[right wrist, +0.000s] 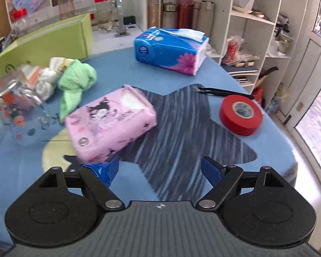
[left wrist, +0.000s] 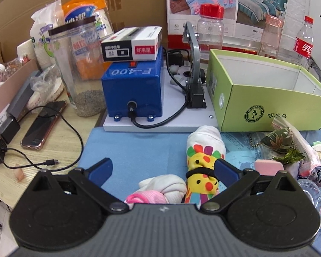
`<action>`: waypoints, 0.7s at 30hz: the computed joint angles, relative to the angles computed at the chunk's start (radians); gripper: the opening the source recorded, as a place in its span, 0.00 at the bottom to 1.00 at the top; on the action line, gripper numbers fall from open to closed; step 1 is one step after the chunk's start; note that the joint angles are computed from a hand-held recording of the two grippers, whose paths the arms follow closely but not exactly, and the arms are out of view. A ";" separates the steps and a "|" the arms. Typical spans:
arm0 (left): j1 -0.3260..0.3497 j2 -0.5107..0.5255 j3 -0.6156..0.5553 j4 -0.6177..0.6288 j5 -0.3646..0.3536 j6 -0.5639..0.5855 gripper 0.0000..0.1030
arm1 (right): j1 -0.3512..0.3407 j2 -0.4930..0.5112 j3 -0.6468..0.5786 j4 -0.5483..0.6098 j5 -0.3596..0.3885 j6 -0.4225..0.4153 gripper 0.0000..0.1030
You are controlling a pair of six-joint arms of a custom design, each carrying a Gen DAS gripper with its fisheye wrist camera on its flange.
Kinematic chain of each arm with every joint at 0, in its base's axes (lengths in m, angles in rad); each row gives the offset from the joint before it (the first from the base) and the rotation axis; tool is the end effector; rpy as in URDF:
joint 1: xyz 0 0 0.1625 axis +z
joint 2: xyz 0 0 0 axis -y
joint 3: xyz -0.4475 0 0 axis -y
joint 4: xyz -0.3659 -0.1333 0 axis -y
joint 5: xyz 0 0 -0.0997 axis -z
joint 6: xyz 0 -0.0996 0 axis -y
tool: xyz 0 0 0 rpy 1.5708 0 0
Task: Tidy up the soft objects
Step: 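Move left tool to the white pink-cuffed sock while right tool approaches the pink Kuromi pack, then close left tool on the white sock while right tool grasps the Kuromi pack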
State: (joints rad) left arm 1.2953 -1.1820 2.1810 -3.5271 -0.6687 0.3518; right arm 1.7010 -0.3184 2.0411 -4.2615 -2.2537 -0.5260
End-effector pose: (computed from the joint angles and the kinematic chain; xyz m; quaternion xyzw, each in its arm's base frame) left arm 0.0741 -0.5151 0.3149 0.0555 0.8218 -0.3995 0.4024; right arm 0.1334 -0.4765 -0.0208 0.1213 -0.8398 0.3716 0.3768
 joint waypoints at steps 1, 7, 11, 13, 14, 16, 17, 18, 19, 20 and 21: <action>-0.001 -0.005 0.005 -0.004 -0.002 0.002 0.97 | -0.006 0.007 -0.031 -0.008 -0.032 -0.022 0.68; -0.003 -0.014 0.014 -0.002 0.031 -0.022 0.97 | -0.050 -0.021 -0.162 0.149 0.060 -0.015 0.68; -0.004 -0.022 0.017 -0.001 0.049 -0.042 0.97 | -0.031 0.000 -0.289 0.203 0.083 -0.050 0.68; -0.006 -0.037 0.031 -0.012 0.048 -0.044 0.97 | -0.020 0.001 -0.286 0.153 0.095 -0.048 0.68; -0.004 -0.051 0.037 -0.011 0.039 -0.050 0.97 | -0.021 -0.002 -0.257 0.105 0.127 -0.043 0.68; 0.003 -0.081 0.043 0.017 0.016 -0.072 0.97 | -0.031 -0.014 -0.184 0.047 0.189 -0.015 0.68; 0.007 -0.094 0.045 0.030 0.006 -0.083 0.97 | -0.039 -0.016 -0.144 0.035 0.221 0.014 0.68; 0.013 -0.106 0.045 0.048 -0.004 -0.096 0.97 | -0.048 -0.020 -0.113 0.031 0.241 0.040 0.68; 0.018 -0.116 0.046 0.068 -0.011 -0.108 0.97 | -0.056 -0.024 -0.092 0.050 0.257 0.080 0.68; 0.025 -0.124 0.046 0.085 -0.017 -0.118 0.97 | -0.067 -0.027 -0.068 0.056 0.279 0.111 0.68; 0.032 -0.128 0.046 0.103 -0.018 -0.130 0.97 | -0.079 -0.027 -0.047 0.059 0.308 0.146 0.68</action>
State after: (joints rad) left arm 1.3274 -1.3101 2.2273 -3.4242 -0.6867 0.2215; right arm 1.6223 -0.3456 1.9940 -4.2022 -1.9459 -0.3804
